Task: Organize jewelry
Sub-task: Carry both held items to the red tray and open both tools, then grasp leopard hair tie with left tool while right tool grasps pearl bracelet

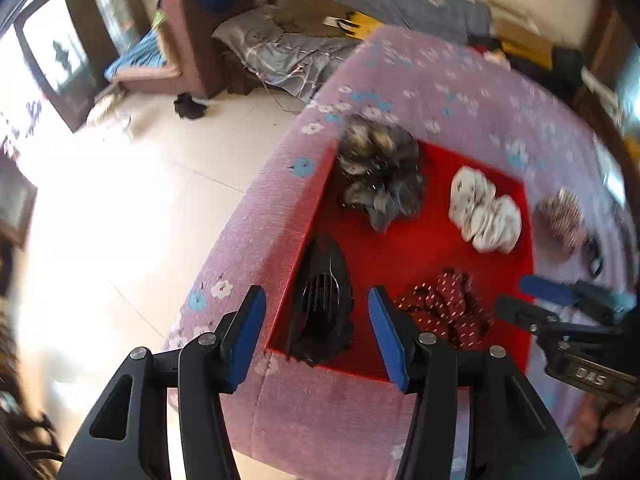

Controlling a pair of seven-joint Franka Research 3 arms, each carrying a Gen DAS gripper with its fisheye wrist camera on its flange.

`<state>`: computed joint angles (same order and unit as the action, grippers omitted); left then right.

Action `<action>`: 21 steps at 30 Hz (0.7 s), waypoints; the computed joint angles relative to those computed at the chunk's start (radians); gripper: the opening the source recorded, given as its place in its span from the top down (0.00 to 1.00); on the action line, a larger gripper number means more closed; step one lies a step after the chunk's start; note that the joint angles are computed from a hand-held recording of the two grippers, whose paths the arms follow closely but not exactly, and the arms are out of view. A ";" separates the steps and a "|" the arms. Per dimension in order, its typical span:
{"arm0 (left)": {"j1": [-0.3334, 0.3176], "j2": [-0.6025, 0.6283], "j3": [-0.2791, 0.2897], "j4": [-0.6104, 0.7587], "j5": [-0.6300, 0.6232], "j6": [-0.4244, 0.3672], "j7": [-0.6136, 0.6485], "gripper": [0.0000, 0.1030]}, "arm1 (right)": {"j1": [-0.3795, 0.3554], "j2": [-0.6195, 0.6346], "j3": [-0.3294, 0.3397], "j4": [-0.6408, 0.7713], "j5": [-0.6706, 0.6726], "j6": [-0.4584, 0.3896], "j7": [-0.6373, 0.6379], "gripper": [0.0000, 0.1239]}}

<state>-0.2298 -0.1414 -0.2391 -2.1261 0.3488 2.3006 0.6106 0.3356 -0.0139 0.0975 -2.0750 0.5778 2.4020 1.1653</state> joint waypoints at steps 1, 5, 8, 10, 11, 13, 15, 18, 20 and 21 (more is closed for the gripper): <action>0.003 -0.013 0.007 -0.017 -0.015 0.021 -0.011 0.49 | -0.003 -0.001 -0.004 0.001 0.004 -0.002 0.004 0.53; 0.009 -0.035 0.009 -0.038 -0.037 0.055 -0.033 0.49 | -0.022 -0.037 -0.020 -0.028 0.013 0.009 0.012 0.53; 0.011 0.006 0.004 -0.010 -0.023 0.093 -0.046 0.49 | -0.049 -0.083 -0.041 -0.077 -0.007 0.029 0.051 0.53; 0.003 0.057 0.002 0.040 -0.039 0.116 -0.029 0.49 | -0.077 -0.120 -0.058 -0.118 -0.033 0.045 0.100 0.53; -0.002 0.080 0.002 0.060 -0.049 0.129 -0.012 0.49 | -0.089 -0.136 -0.065 -0.137 -0.041 0.052 0.122 0.53; -0.019 0.145 -0.006 0.128 -0.081 0.156 0.047 0.49 | -0.124 -0.170 -0.083 -0.180 -0.066 0.074 0.177 0.53; -0.036 0.209 -0.016 0.198 -0.108 0.174 0.104 0.49 | -0.151 -0.190 -0.094 -0.207 -0.094 0.090 0.216 0.53; -0.067 0.333 -0.033 0.346 -0.139 0.172 0.196 0.49 | -0.194 -0.200 -0.115 -0.227 -0.122 0.102 0.272 0.53; -0.096 0.442 -0.043 0.486 -0.138 0.134 0.255 0.49 | -0.214 -0.203 -0.128 -0.235 -0.124 0.116 0.287 0.53; -0.109 0.483 -0.043 0.540 -0.138 0.119 0.274 0.49 | -0.223 -0.203 -0.132 -0.237 -0.130 0.124 0.291 0.53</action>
